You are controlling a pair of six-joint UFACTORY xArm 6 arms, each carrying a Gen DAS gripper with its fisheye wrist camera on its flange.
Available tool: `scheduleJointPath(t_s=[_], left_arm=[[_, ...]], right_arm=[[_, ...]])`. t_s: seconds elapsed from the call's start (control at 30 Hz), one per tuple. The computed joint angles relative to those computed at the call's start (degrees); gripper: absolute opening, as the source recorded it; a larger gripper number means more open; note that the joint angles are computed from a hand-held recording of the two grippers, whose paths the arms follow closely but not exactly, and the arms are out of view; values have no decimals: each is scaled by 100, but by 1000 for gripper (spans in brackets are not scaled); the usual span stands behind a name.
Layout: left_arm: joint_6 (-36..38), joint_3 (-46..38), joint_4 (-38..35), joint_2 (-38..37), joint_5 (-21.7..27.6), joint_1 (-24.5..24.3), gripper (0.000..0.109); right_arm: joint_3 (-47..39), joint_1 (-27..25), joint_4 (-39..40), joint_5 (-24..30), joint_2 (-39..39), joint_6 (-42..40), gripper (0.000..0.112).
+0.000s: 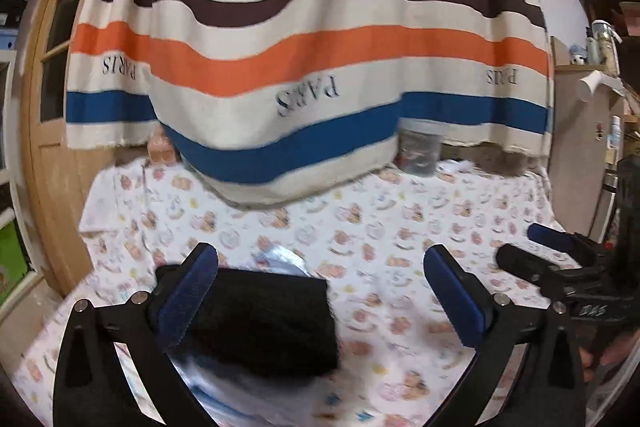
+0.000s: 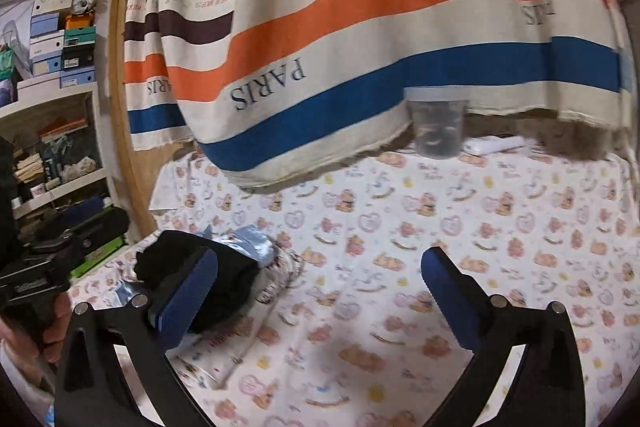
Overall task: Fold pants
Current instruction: 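Withdraw both grippers from the stacked black pants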
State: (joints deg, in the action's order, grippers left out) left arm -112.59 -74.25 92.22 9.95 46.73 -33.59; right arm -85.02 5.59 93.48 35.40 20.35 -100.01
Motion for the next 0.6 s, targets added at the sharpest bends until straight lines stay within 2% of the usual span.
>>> scheduleJointPath(t_s=[0.1, 0.23, 0.37, 0.47, 0.53, 0.6], left_arm=[[-369, 33, 83, 146, 287, -203, 102], [-440, 46, 15, 333, 429, -262, 102], [-885, 231, 327, 414, 768, -342, 102], [-931, 278, 340, 404, 760, -340, 102], [-988, 306, 339, 424, 1029, -425, 102], [-893, 258, 209, 469, 1037, -429, 102]], right_arm=[[233, -44, 304, 45, -44, -543, 102], [191, -70, -308, 109, 156, -18, 102], [123, -107, -89, 17, 379, -185, 102], [33, -112, -148, 13, 472, -175, 102], [-38, -142, -200, 58, 532, -43, 102], [-58, -152, -141, 14, 543, -6, 102]])
